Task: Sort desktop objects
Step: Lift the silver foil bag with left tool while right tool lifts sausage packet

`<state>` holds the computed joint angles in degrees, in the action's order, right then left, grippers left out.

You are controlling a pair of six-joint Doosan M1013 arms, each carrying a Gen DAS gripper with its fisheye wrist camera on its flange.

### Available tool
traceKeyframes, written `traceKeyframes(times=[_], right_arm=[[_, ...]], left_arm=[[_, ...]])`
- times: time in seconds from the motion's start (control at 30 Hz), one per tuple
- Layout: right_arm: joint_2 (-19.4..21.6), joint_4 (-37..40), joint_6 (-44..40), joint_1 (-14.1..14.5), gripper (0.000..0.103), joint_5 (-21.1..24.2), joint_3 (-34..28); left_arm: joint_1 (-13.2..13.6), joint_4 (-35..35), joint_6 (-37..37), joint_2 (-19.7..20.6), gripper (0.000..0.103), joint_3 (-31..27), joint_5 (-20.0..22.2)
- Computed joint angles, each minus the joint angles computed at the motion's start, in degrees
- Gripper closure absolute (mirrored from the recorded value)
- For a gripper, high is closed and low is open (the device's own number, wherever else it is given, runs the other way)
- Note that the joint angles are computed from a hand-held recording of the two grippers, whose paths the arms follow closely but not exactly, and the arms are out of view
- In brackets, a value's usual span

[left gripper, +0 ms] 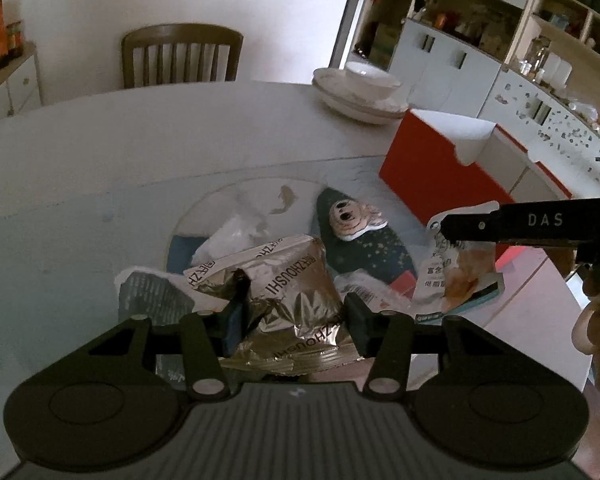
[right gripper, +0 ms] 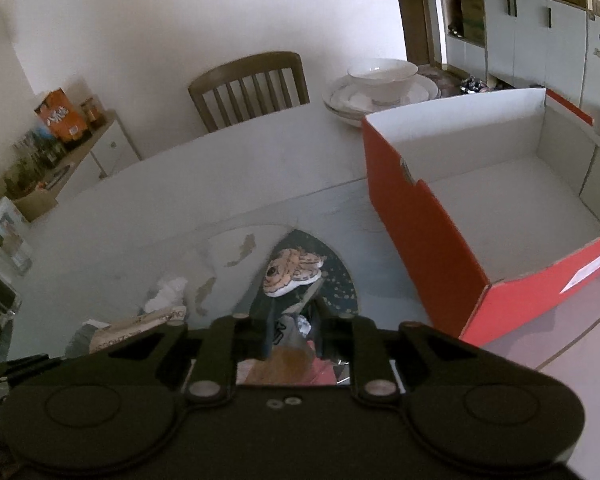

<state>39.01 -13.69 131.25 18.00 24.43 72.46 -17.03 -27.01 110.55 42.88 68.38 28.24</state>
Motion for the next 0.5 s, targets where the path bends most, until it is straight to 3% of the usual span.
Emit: traceKeyframes(times=[0.5], right_arm=[[-5.1,14.1,-13.1,-3.2,0.085,-7.4,5.8]], left_arm=[[-2.7,0.8,-1.5,-2.0,0.052,-0.4,-1.4]])
